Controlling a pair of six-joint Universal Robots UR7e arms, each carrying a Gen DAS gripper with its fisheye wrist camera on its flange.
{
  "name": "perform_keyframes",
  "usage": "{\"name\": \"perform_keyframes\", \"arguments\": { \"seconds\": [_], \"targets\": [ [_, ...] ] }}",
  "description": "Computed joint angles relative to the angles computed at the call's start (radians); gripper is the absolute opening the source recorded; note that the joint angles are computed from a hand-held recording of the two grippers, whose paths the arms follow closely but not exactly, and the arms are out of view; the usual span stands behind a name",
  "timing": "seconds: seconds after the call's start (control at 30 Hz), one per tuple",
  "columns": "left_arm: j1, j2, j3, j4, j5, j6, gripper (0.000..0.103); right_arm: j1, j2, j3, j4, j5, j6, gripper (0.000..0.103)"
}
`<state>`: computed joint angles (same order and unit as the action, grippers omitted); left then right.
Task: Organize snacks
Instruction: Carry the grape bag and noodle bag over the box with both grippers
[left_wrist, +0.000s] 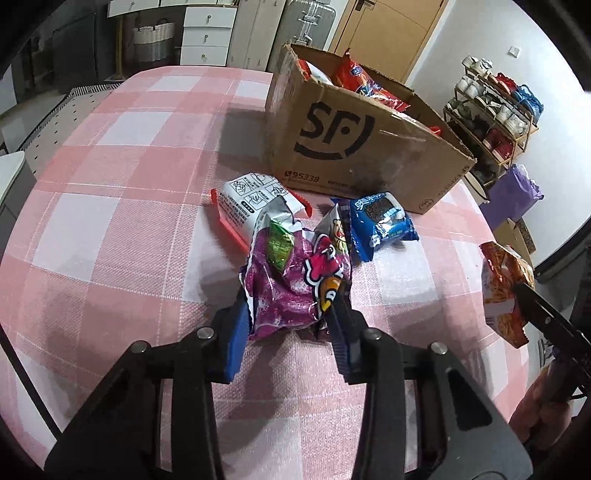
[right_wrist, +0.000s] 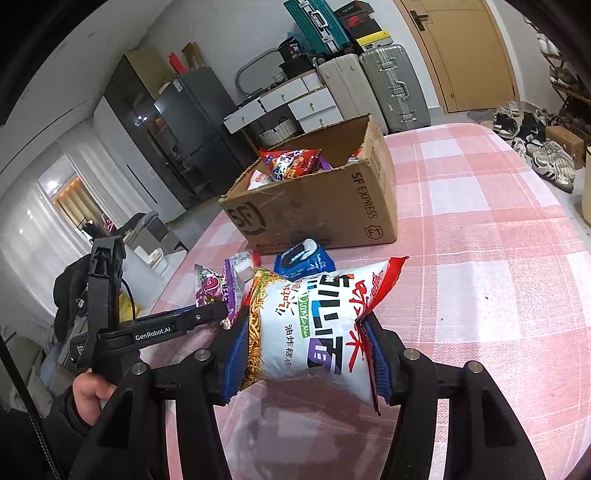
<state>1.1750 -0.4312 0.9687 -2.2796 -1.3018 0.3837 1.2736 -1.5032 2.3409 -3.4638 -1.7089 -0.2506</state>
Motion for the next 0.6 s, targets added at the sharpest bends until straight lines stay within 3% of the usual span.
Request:
{"name": "perform_keyframes", "arguments": {
  "seconds": [0.23, 0.6],
  "targets": [
    [-0.014, -0.061, 0.104, -0.093, 0.015, 0.061, 0.036, 0.012, 0.006, -0.005, -0.004, -0.004, -0.003, 0.057],
    [-0.045, -0.127, 0.174, -0.146, -0.005, 0.107, 0.036, 0.056, 0.000, -0.030, -0.007, -0.014, -0.026, 0.057]
  ]
}}
